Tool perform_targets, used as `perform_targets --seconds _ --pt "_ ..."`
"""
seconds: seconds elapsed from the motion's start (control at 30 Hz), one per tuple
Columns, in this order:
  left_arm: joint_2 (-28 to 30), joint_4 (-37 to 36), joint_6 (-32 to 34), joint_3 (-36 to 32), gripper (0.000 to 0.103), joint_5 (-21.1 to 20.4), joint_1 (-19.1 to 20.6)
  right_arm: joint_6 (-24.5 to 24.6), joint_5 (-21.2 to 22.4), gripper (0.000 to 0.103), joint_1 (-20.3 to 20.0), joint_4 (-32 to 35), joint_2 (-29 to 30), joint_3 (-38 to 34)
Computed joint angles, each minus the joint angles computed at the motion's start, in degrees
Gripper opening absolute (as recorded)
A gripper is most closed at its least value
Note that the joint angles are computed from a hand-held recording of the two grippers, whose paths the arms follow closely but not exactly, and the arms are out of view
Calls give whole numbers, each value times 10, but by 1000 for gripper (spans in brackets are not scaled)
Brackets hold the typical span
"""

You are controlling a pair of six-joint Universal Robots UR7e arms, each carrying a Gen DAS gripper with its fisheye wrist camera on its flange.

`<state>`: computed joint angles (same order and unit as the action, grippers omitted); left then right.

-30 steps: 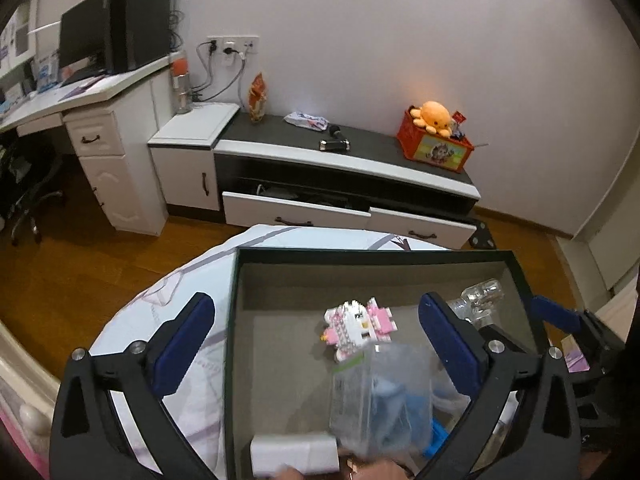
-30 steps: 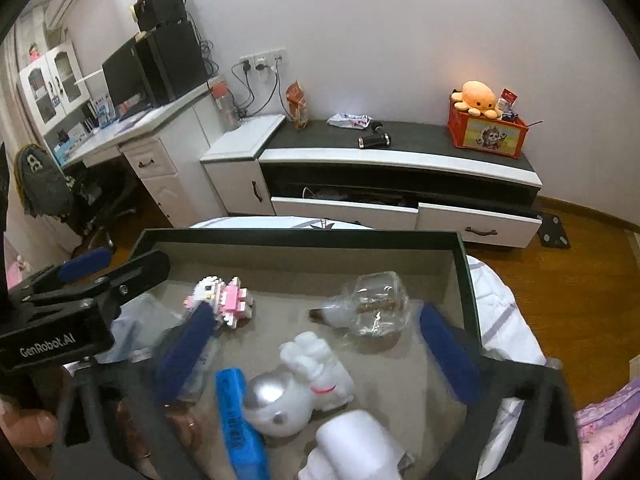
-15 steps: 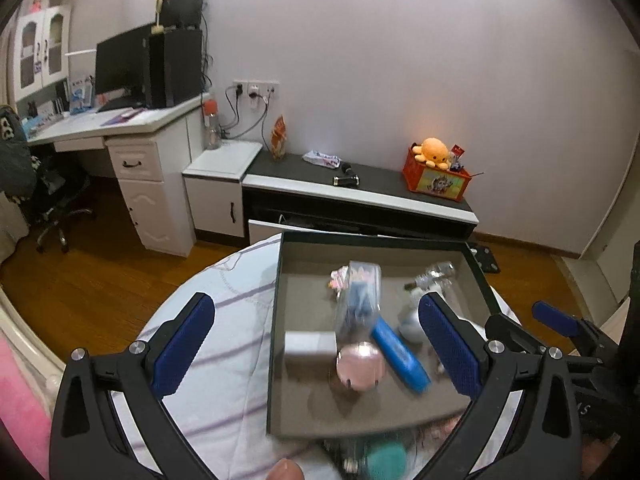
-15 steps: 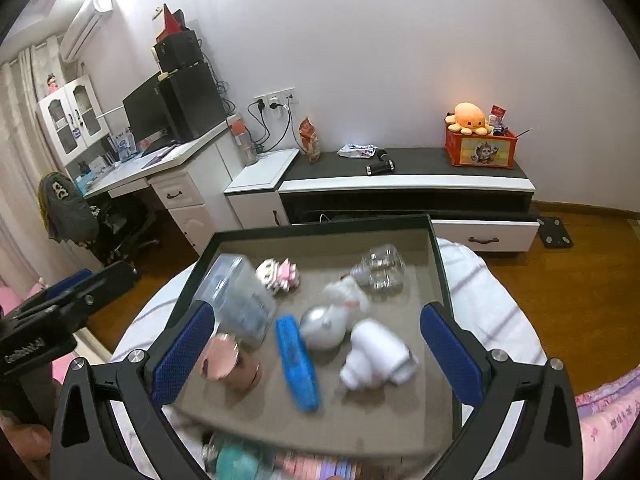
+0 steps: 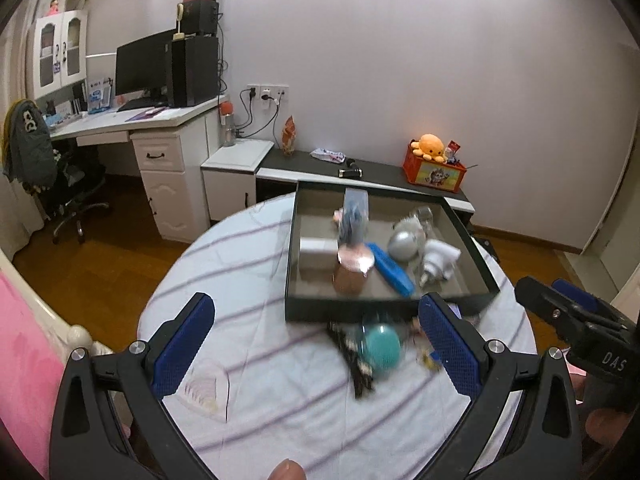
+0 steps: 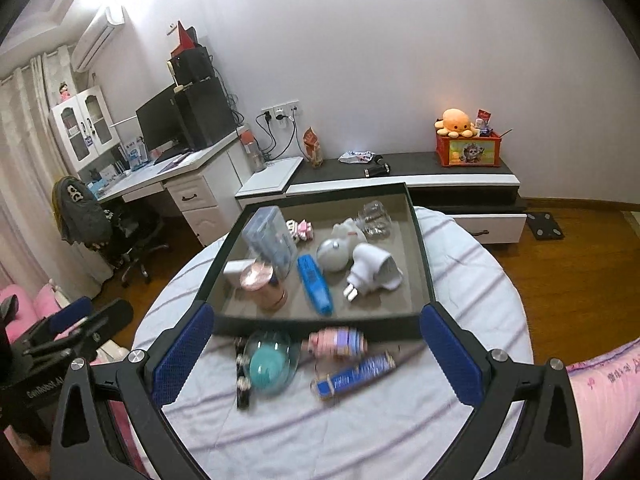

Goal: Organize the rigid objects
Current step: 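Withdraw both tools from the box back over the table, then grasp the black hair clip with the left gripper while the right grasps the blue rectangular package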

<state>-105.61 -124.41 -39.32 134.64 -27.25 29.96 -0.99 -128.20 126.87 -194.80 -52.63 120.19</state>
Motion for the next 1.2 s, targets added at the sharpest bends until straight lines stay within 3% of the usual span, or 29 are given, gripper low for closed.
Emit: perform_targets --seconds 0.33,0.57,0.93,1.2 --pt "-91 226 -205 36 103 -18 -79 50 -25 103 40 -37 -23 84" --pt "-110 289 -264 47 103 -34 -97 82 -38 103 53 -33 -28 123" --pt "-96 271 -251 58 103 -48 -81 96 -43 103 34 -20 -23 133" --pt "-51 161 -173 66 103 -64 -32 82 -46 103 13 7 -8 118"
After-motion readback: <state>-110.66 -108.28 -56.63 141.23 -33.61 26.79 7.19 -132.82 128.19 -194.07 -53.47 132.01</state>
